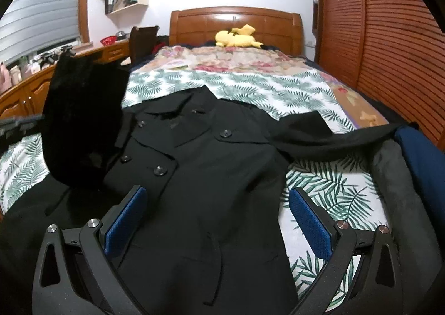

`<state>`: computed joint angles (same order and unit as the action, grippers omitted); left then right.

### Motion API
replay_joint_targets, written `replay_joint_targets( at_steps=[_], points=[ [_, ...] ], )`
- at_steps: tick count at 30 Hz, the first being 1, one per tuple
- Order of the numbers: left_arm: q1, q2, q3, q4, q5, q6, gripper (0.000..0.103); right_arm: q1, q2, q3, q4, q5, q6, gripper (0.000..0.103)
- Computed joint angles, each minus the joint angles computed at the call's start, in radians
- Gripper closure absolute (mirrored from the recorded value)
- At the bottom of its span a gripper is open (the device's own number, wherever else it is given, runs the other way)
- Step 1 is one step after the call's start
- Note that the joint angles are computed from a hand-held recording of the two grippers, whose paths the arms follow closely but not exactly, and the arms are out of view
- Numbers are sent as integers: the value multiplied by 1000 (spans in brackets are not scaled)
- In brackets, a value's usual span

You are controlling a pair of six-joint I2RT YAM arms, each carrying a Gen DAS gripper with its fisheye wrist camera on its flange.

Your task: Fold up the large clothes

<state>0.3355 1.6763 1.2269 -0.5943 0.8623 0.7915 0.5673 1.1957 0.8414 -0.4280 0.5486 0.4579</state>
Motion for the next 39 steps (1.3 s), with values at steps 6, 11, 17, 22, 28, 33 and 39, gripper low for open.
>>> replay_joint_targets(
  at_steps=[6,11,17,22,28,33,39],
  points=[
    [25,4,-34,-69,-2,116,98,-12,39,-9,40,-45,1,0],
    [46,-26,-72,-87,1,184,94,1,55,-4,50,-45,-5,0],
    [105,-44,-71,-123,47,239,90,11,66,5,40,-25,-4,0],
    [146,-59,-79,-91,62,234,87,20,70,-6,78,-27,5,0],
    [183,-5,-5,-164,89,257,85,35,79,3,137,-109,-20,2],
    [208,38,46,-185,93,239,82,54,74,12,187,-198,-37,11],
    [225,69,78,-167,93,210,79,79,107,24,211,-251,-17,18]
  ],
)
